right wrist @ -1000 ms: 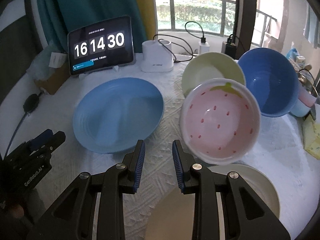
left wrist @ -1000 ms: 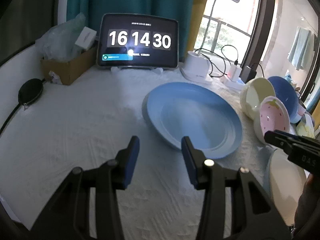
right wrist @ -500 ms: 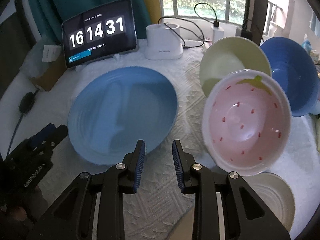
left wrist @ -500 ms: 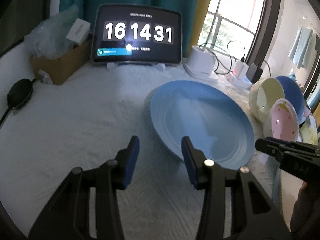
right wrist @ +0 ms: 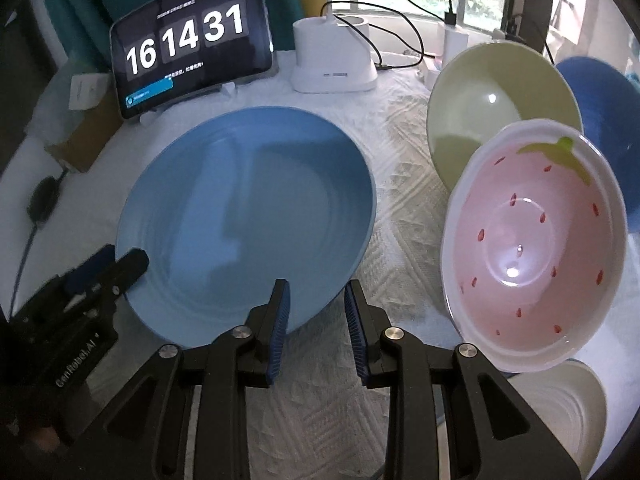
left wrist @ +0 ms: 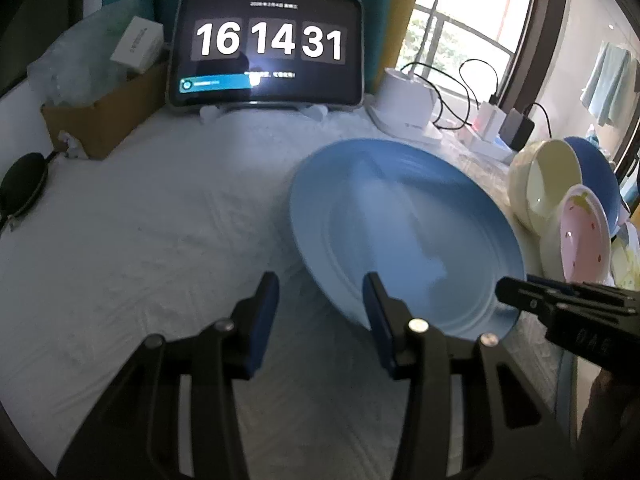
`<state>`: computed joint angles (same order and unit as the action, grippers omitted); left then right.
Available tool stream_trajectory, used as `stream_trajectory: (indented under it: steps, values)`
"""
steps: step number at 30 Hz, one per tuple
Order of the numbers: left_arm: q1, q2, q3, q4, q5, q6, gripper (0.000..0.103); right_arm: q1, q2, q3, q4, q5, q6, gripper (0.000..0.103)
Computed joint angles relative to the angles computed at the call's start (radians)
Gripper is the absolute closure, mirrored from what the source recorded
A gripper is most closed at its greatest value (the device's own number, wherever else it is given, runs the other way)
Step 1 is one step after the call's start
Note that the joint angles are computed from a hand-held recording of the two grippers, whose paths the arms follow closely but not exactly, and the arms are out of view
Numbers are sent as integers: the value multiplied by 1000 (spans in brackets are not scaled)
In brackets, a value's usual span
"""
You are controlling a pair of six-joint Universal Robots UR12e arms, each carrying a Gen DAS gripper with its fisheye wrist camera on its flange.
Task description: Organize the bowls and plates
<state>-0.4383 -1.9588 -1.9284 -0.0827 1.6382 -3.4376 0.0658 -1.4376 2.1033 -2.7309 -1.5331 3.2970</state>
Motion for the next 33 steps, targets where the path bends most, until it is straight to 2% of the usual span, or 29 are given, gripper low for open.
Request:
stream_trajectory:
  steps: [13,33]
  values:
    - [0,9,-5,-21,-4,-1,59,8,-34,28,-14,21,-24,78]
    - [-23,95,-98,-42,-3,-2,59,8,-118,106,-8,34,-23,79]
